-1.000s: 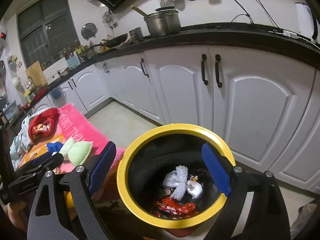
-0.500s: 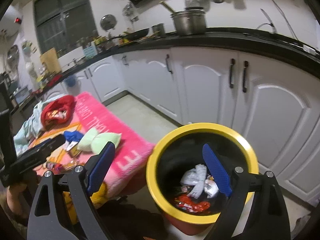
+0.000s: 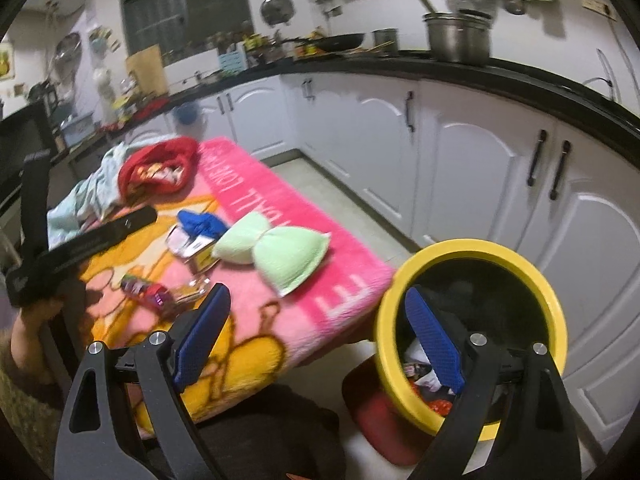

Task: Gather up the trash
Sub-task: 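Move both tools back over the remaining items on the blanket, then grasp the blue cloth with the left gripper while the right gripper grasps the chocolate bar wrapper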

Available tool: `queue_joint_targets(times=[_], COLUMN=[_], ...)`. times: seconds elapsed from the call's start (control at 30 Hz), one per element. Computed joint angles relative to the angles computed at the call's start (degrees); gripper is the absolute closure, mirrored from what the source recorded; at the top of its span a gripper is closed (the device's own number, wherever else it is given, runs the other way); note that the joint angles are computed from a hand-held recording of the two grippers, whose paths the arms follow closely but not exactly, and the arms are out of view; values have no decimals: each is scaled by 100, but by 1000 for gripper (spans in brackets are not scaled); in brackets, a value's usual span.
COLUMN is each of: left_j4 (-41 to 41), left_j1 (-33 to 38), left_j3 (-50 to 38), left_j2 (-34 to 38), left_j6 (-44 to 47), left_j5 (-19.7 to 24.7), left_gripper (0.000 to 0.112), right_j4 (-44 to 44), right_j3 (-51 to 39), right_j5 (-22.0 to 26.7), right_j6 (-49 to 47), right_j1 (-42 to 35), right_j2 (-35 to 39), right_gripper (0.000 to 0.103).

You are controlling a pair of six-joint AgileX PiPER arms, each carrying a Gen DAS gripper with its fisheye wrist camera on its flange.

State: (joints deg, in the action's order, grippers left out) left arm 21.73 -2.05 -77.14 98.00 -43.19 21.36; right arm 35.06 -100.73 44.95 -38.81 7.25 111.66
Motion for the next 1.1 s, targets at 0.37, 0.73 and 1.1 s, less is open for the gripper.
queue_joint_targets(times=[0.37,0.73,1.1], left_j4=[-1827,-4160,-3858], left_j1=[838,1206,1043], left_j3=[-647,-2168,-3295], left_j2=[459,1629,2456], left_j6=[2155,4612,4419], left_j5=[282,1467,2247], left_gripper=[22,43,68], right_j4=[-269,-734,-1146], right_j3=[-268,-1025,-1027], right_j5=[507,1131,1039], right_j6=[-227,-18,-79], right_j1=[799,1377,1734], right_j2=[375,1165,1347], right_gripper=[17,29,59])
